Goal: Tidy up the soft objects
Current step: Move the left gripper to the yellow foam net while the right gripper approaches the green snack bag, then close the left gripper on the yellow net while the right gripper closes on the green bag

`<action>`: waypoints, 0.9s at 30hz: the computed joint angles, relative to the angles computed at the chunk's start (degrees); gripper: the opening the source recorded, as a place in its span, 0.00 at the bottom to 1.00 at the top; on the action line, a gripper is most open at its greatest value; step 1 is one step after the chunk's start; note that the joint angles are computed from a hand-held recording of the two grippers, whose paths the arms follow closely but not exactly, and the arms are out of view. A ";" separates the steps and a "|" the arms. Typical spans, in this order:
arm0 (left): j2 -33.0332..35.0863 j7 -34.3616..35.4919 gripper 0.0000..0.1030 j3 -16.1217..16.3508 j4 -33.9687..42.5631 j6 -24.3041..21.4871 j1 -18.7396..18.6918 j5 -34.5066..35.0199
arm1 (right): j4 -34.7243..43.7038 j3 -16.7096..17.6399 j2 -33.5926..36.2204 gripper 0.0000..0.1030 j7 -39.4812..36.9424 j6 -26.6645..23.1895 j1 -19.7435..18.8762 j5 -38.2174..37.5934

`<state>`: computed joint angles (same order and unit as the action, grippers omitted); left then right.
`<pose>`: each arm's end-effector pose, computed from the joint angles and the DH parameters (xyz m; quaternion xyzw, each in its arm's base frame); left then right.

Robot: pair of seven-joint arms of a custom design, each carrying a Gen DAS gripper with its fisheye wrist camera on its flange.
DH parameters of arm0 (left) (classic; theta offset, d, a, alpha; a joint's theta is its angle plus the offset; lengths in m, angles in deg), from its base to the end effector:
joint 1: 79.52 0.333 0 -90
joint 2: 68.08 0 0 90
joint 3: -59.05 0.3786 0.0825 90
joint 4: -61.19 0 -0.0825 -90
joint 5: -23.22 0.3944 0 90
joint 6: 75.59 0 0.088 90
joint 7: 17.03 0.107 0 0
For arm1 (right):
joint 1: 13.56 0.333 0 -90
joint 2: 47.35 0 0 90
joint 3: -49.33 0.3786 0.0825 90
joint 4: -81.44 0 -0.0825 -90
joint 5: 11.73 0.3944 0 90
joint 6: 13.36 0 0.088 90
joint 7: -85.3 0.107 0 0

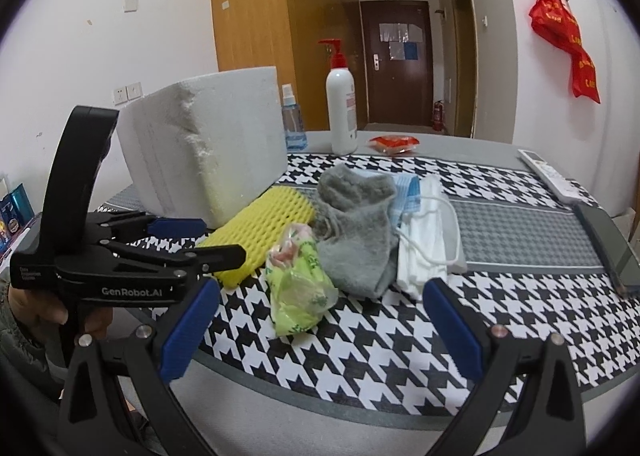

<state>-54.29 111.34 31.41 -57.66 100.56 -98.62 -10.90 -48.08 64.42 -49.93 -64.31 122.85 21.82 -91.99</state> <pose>0.4878 -0.4204 0.4586 -0.3249 0.8598 -0.3821 0.0962 0.3505 0.4105 0.4587 -0.5542 0.6730 -0.3321 0.3600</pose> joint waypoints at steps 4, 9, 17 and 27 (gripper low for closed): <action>0.58 0.90 0.48 -0.19 0.87 -1.76 0.21 -0.64 | 0.36 -0.54 0.60 1.00 -0.28 2.17 -0.51 0.09; 0.41 -1.55 0.40 2.31 0.40 -1.04 -2.07 2.09 | 0.77 -0.90 1.16 1.00 -1.05 3.11 -0.72 0.11; 0.44 1.73 0.28 -1.36 -0.30 0.03 0.92 -1.15 | 2.49 -1.78 2.57 1.00 -4.81 5.38 -1.25 2.11; 0.24 5.15 0.28 -2.03 -0.01 -0.97 1.74 -5.84 | 4.06 -2.71 4.33 0.68 -10.93 7.45 -1.50 7.24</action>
